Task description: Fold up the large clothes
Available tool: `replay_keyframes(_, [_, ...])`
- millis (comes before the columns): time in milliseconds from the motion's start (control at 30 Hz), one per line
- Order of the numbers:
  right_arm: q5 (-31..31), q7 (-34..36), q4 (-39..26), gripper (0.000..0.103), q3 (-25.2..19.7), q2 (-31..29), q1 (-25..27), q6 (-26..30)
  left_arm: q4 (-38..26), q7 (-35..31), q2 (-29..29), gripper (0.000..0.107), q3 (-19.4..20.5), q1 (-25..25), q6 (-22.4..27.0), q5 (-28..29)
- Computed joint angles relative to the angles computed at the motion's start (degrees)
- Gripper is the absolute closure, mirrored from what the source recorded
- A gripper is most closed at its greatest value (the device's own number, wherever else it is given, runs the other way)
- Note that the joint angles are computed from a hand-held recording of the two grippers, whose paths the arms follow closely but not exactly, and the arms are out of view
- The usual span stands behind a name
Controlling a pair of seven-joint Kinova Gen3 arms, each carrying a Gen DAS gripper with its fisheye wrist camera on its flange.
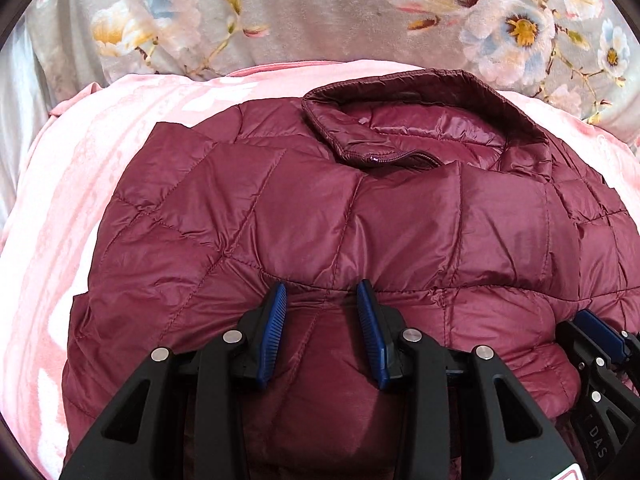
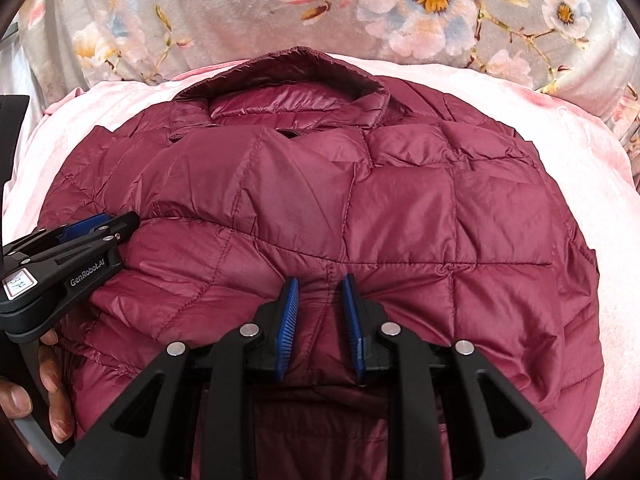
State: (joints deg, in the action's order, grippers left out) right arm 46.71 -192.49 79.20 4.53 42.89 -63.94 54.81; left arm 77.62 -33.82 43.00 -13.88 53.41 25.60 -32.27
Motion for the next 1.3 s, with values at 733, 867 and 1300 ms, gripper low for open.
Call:
replay_keyframes(733, [-1.39,4.73,5.26,0.073,-2.10,-4.86,0.41,-4.11,4.11,-12.31,-4.87,0.062,10.68,-9.95,-2.05,5.33])
replay_keyframes(867, [0.60,1.00,13.19,0.067,-6.53,-12.41,6.04,-12.48,5.40,-21.12,-8.76,0.053,19.99,-20.57,-3.01,13.57])
replay_keyframes(1300, [8.09,-15.96,14.50,0.051,5.96,-9.63,15.21,-34.23,-23.35,-37.07,8.46,0.048,33.14,-34.26,12.69,36.77])
